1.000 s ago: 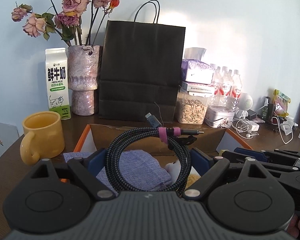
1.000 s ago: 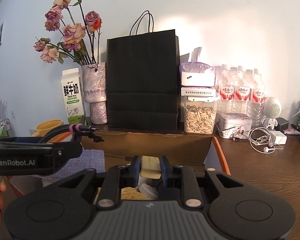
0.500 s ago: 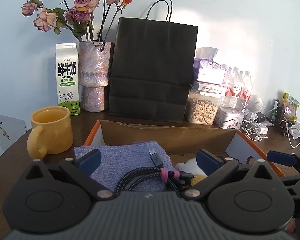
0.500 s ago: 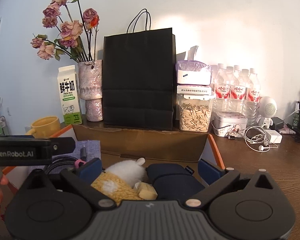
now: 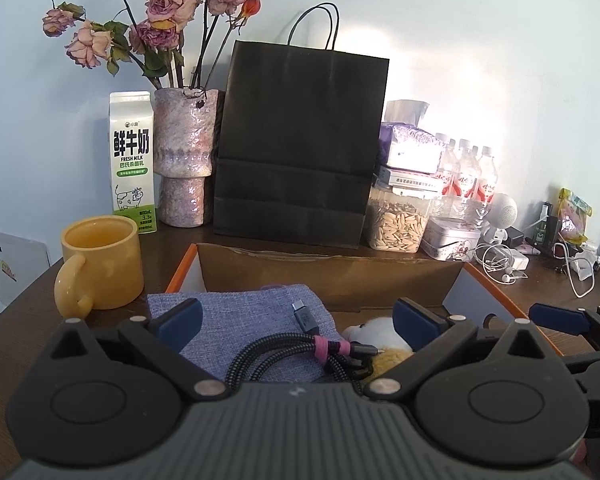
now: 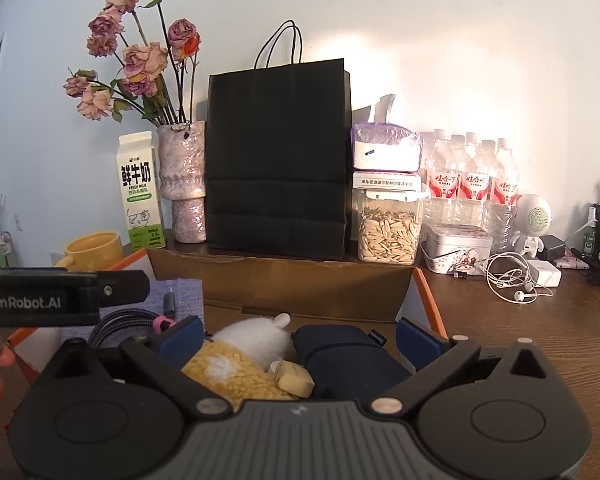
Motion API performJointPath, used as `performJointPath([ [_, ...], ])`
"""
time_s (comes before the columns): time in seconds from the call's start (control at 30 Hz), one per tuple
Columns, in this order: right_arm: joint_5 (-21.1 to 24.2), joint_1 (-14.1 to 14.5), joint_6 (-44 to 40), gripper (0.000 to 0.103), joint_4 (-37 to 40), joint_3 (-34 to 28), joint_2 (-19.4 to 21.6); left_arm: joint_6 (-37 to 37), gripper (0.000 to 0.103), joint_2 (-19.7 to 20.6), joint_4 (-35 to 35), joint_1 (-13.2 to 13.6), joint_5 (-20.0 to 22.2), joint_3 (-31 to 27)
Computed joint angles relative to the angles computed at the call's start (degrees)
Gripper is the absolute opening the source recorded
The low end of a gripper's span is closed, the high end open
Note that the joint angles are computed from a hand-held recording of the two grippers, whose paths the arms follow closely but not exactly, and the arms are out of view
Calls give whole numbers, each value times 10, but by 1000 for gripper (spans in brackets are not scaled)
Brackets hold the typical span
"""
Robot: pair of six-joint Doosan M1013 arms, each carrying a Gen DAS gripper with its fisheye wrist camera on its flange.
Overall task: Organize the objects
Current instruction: 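Withdraw both grippers from the box toward the remaining items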
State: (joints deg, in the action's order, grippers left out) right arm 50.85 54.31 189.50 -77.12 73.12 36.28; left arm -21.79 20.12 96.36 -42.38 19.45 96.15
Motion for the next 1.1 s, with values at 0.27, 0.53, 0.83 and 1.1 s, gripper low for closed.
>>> performJointPath([
  [0.27,17,11,23,103,-21,14,-7,-110,103,-17,107,-7,20,28],
  [0.53,34,28,35,103,-27,32,-16,-140,103,-36,124,-16,38,65],
  [0.83,37,54,14,103,-1,49,-27,-141,103,-70,117,-25,39,107],
  [1.1,-3,66,42,103,30,79,-45,-41,103,-96,18,-30,27,138],
])
